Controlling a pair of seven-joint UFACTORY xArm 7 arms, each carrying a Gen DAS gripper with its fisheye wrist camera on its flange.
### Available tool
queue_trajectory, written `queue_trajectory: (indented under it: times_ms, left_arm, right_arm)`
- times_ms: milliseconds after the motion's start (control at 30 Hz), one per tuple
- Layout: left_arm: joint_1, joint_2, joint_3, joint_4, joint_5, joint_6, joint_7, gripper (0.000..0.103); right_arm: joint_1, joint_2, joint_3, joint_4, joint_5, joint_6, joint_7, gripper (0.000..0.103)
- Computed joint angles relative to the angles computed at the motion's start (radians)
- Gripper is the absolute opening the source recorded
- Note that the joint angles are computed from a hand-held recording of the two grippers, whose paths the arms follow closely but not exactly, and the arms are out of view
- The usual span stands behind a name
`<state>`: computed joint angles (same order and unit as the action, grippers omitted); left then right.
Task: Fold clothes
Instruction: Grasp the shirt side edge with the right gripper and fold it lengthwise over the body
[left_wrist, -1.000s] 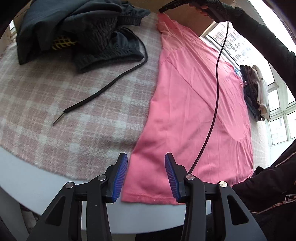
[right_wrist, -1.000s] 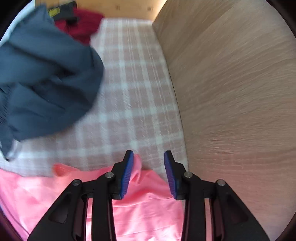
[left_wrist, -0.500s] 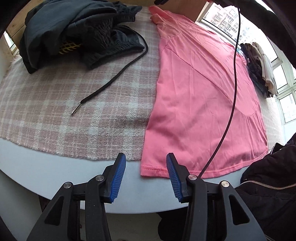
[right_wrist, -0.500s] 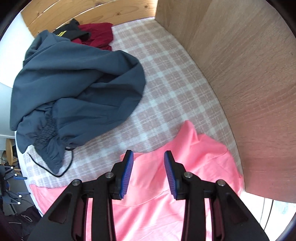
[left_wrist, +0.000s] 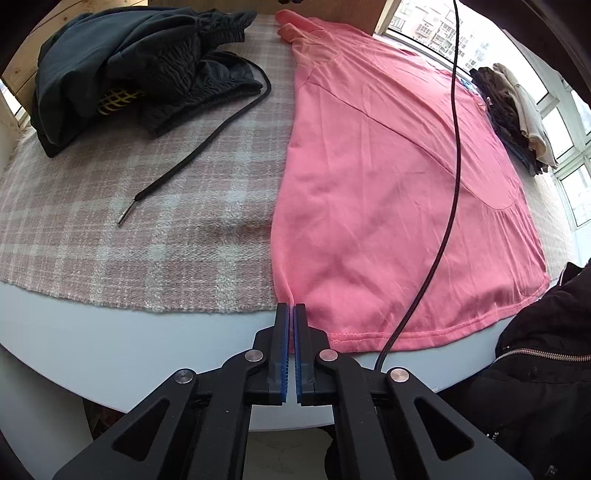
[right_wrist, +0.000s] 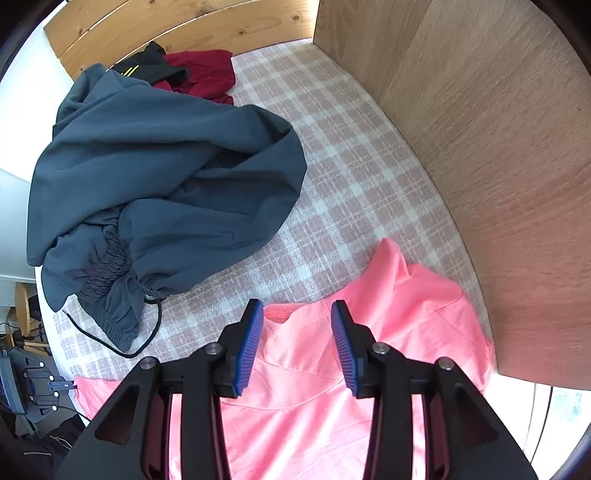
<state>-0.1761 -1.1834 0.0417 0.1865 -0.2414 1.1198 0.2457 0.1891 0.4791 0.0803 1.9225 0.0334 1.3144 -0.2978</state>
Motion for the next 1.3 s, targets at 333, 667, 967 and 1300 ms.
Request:
queue_trajectory:
  times_ms: [333, 667, 967, 1300]
  left_arm:
    - [0.077, -0.088, 0.089, 0.019, -0.028, 0.068, 0.015, 0.001]
    - [0.066, -0.051, 0.068, 0.018, -0.082, 0.027, 0.031, 0.001]
    - [0.064, -0.063, 0.074, 0.006, -0.092, 0.023, 0.022, 0.001]
    - [0.039, -0.039, 0.067, 0.019, -0.098, 0.014, 0.027, 0.001]
  right_arm:
    - [-0.011, 0.108, -0.011, 0.145, 0.042, 0.109, 0.155, 0.039]
    - [0.090, 0.166, -0.029, 0.201, -0.085, 0.238, 0.234, 0.043]
    - [0.015, 0.236, -0.062, 0.336, -0.067, 0.260, 0.394, 0.043]
    - [0.052, 0.094, 0.003, 0.088, -0.025, 0.200, 0.324, 0.043]
